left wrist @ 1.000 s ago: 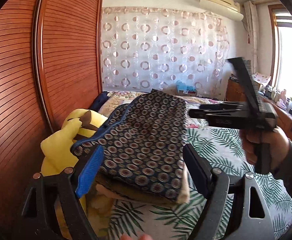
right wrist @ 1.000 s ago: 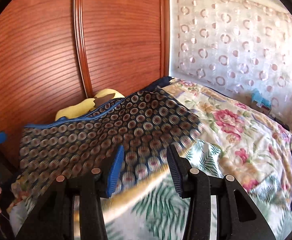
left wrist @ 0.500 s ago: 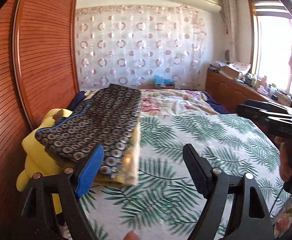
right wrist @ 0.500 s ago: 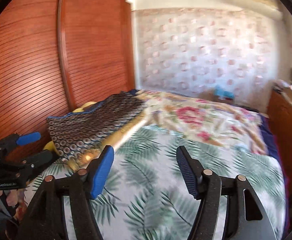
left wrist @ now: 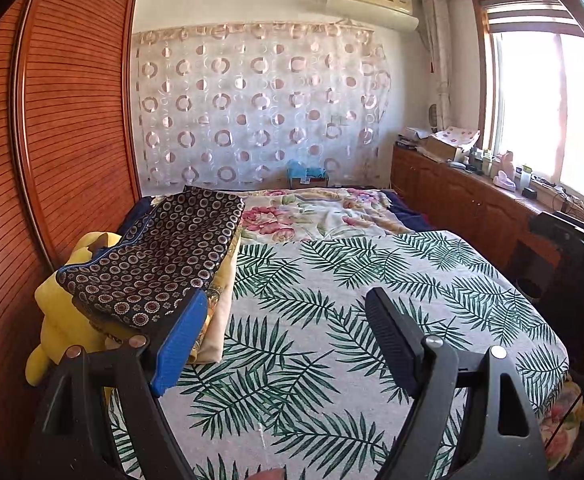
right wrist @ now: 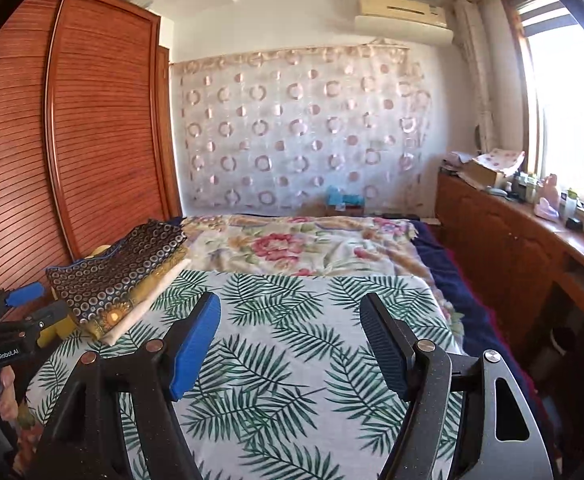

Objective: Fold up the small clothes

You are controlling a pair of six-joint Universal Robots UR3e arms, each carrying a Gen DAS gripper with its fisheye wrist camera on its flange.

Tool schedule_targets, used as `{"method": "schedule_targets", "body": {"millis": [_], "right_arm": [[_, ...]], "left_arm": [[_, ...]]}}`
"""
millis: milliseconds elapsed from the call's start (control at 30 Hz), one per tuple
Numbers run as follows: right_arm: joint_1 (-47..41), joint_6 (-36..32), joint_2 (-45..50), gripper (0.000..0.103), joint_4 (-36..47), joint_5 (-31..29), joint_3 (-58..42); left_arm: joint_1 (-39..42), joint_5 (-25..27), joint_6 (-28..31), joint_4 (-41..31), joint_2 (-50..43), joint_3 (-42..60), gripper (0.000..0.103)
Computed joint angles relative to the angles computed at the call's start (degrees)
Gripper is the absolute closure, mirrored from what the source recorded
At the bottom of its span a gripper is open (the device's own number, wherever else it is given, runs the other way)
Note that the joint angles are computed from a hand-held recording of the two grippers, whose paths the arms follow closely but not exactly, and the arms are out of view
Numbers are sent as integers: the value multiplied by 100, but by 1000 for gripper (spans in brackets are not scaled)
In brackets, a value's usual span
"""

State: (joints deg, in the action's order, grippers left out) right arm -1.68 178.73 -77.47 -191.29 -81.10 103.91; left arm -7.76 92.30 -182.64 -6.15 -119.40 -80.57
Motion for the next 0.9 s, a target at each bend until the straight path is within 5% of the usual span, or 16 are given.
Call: {"method": "schedule_targets", "body": {"millis": [367, 900], "right_arm": [[446, 215, 388, 29, -586, -513, 82], [126, 202, 505, 29, -610, -178, 32]], "left_arm": [[-124, 80, 105, 158, -36, 38, 21], [-169, 211, -18, 239, -99, 114, 21]]}}
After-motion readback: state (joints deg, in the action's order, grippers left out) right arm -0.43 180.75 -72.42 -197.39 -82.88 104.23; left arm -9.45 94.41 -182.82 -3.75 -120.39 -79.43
